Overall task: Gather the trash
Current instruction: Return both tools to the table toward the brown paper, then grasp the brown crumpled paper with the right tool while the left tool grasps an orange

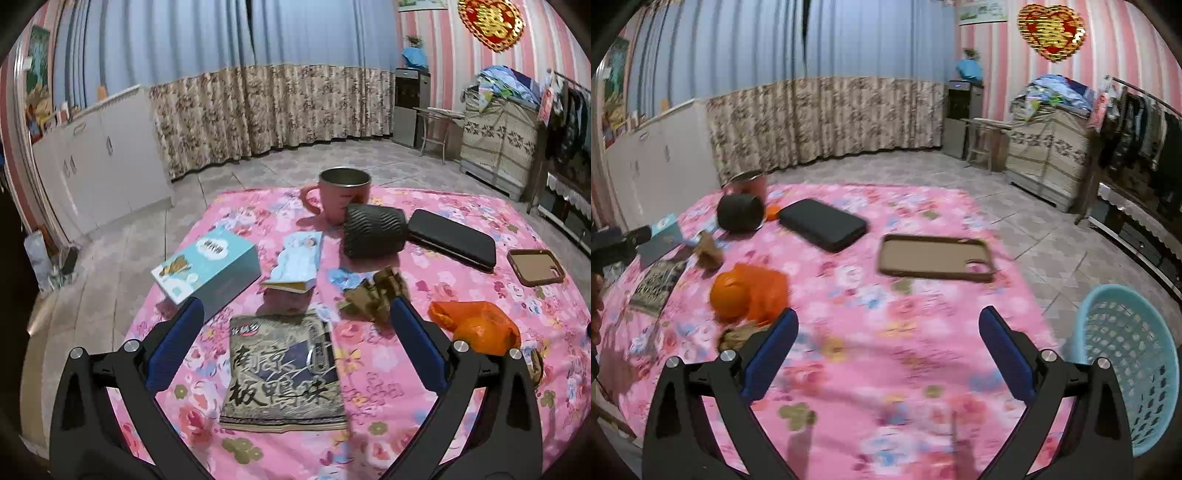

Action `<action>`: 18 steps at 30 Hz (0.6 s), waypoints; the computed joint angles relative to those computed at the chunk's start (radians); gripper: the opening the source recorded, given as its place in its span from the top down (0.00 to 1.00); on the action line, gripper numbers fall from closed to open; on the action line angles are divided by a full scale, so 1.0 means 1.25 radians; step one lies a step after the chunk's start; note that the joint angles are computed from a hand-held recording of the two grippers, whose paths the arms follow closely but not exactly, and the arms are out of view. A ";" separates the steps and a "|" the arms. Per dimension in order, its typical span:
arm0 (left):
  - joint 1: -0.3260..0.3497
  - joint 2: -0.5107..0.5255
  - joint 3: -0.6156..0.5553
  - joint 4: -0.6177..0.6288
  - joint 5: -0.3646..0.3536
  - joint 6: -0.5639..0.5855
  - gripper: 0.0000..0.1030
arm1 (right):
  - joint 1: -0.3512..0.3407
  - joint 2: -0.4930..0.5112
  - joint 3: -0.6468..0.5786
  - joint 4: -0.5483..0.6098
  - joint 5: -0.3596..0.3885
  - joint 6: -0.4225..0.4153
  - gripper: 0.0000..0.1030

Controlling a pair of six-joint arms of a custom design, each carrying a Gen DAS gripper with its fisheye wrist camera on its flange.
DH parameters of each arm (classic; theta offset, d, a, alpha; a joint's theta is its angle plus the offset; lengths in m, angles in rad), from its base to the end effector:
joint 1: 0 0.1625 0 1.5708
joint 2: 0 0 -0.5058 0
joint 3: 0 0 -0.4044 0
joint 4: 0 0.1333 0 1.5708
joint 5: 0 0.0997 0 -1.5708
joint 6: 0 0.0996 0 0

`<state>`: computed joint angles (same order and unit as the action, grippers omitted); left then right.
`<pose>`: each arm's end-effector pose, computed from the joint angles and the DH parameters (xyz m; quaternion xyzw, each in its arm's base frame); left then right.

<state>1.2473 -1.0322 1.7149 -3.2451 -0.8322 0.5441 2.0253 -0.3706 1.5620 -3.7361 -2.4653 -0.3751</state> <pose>-0.0292 -0.7173 0.3847 0.1890 0.8165 -0.4060 0.3644 0.3699 -0.6304 0.0175 0.1359 -0.8108 0.4367 0.3652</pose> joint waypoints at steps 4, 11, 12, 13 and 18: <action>0.022 -0.011 -0.002 0.034 -0.016 -0.021 0.05 | 0.015 0.027 -0.027 0.034 0.006 0.009 0.07; 0.042 -0.038 0.024 0.055 -0.059 -0.068 0.05 | 0.033 0.079 -0.086 0.100 0.002 0.042 0.07; 0.043 -0.041 0.027 0.058 -0.063 -0.075 0.05 | 0.032 0.085 -0.092 0.109 0.000 0.052 0.07; 0.043 -0.045 0.035 0.056 -0.068 -0.077 0.05 | 0.031 0.088 -0.095 0.118 -0.002 0.063 0.07; 0.035 -0.048 0.059 0.057 -0.075 -0.094 0.05 | 0.025 0.099 -0.109 0.178 -0.008 0.118 0.07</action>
